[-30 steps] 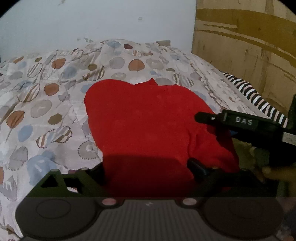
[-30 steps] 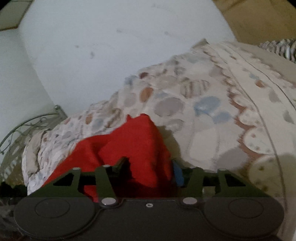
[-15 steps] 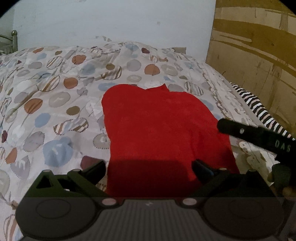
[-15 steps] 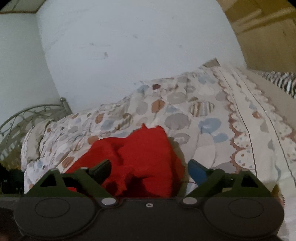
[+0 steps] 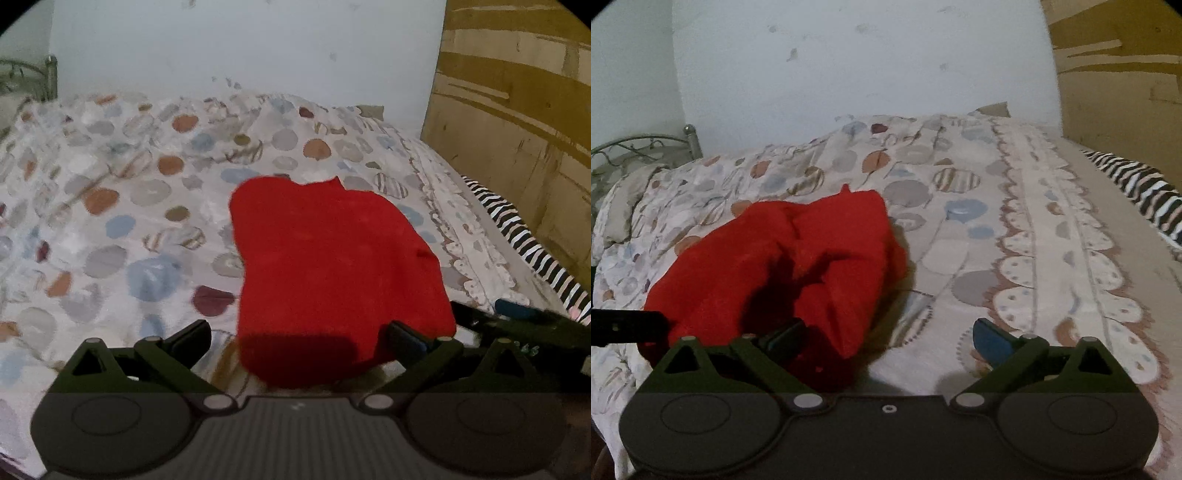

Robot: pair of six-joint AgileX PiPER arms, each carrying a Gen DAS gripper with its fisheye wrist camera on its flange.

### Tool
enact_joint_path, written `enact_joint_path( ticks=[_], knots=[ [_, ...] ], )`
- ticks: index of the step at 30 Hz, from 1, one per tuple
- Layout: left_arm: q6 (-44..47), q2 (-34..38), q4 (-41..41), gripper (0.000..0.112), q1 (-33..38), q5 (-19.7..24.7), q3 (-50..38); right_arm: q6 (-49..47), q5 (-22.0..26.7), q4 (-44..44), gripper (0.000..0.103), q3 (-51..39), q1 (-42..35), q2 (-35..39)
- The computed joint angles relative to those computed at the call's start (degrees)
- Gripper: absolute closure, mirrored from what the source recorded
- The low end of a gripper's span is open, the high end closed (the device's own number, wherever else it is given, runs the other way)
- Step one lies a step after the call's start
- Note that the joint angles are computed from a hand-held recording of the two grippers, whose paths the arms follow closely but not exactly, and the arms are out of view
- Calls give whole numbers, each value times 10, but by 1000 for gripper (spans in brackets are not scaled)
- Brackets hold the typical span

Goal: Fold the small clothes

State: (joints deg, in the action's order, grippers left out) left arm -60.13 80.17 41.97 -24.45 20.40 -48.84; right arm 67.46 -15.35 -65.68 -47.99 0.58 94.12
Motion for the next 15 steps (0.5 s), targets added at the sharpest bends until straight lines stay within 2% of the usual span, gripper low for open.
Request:
enact_joint_path(
  ticks=[5, 8, 12, 15],
  knots=[
    [-123, -87, 106, 10, -69, 70, 37, -44, -21, 43, 1, 58, -7, -88],
    [-194, -137, 157, 10, -123, 128, 53, -38, -24, 31, 1, 85, -6, -151],
    [-260, -201, 203, 10, -219, 234, 70, -6, -23, -9, 1, 123, -7, -247],
    [-290, -238, 227, 10, -307, 330, 76, 57, -18, -73, 1, 150, -10, -324]
  ],
)
